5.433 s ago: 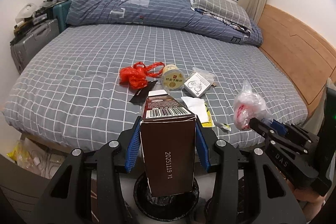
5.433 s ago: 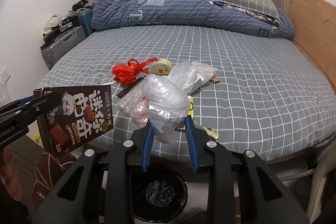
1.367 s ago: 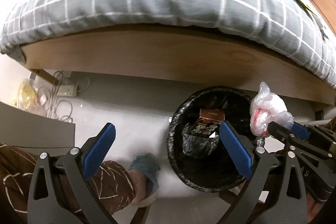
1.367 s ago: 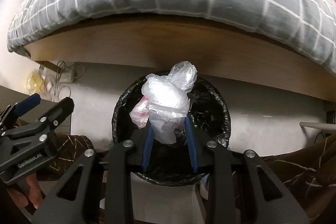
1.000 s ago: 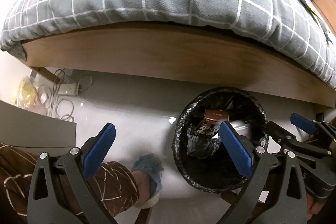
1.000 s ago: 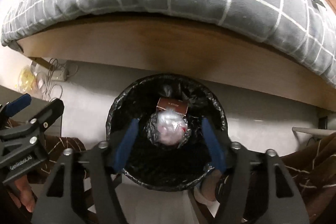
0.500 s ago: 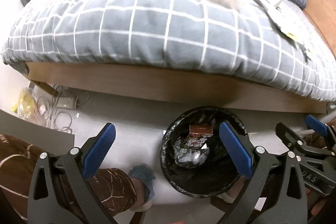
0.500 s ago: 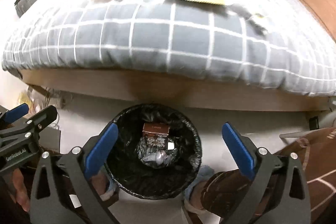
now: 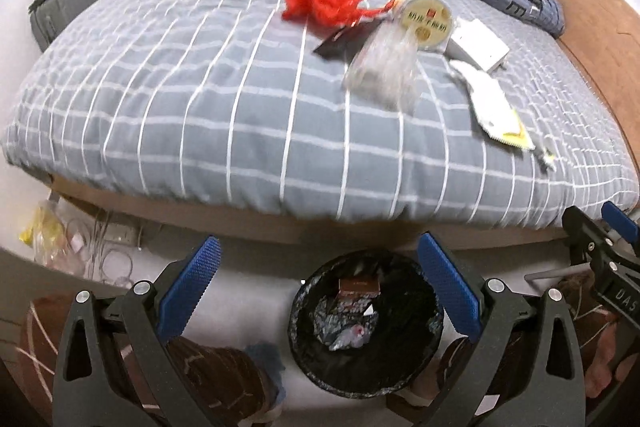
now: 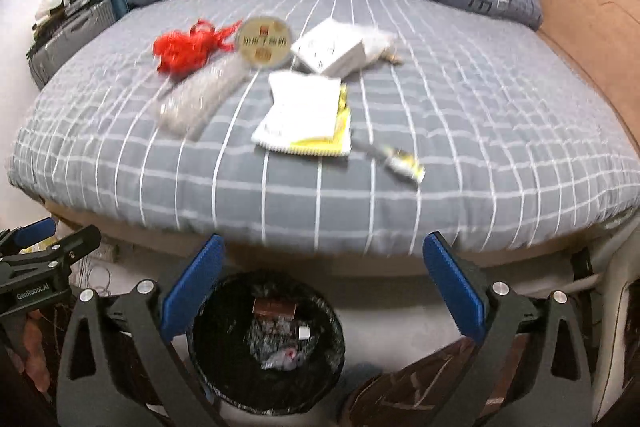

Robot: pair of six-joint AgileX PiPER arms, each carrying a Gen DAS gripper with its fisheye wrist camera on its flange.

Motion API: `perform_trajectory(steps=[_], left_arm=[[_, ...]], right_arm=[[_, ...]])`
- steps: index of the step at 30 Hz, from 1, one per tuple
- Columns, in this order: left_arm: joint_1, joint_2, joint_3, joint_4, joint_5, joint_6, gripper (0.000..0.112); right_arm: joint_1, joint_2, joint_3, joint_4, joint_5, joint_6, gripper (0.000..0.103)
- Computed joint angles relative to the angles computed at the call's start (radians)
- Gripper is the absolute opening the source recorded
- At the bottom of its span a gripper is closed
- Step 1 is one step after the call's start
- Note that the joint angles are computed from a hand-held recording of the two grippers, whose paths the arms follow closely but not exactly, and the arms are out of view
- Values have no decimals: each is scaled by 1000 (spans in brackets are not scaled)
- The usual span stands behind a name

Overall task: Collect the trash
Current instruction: 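Move both tools back over the bed toward the remaining trash, then grasp the bubble wrap with the left tool while the right tool grasps the white tissue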

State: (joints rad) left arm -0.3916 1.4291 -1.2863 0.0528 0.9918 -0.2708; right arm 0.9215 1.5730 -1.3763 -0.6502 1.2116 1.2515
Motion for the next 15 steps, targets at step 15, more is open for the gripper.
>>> perform_trajectory(steps=[15], left_arm=[[-21, 212, -338, 8, 65, 4, 97]], right_arm=[[-156, 53, -107, 1, -80, -175, 95]])
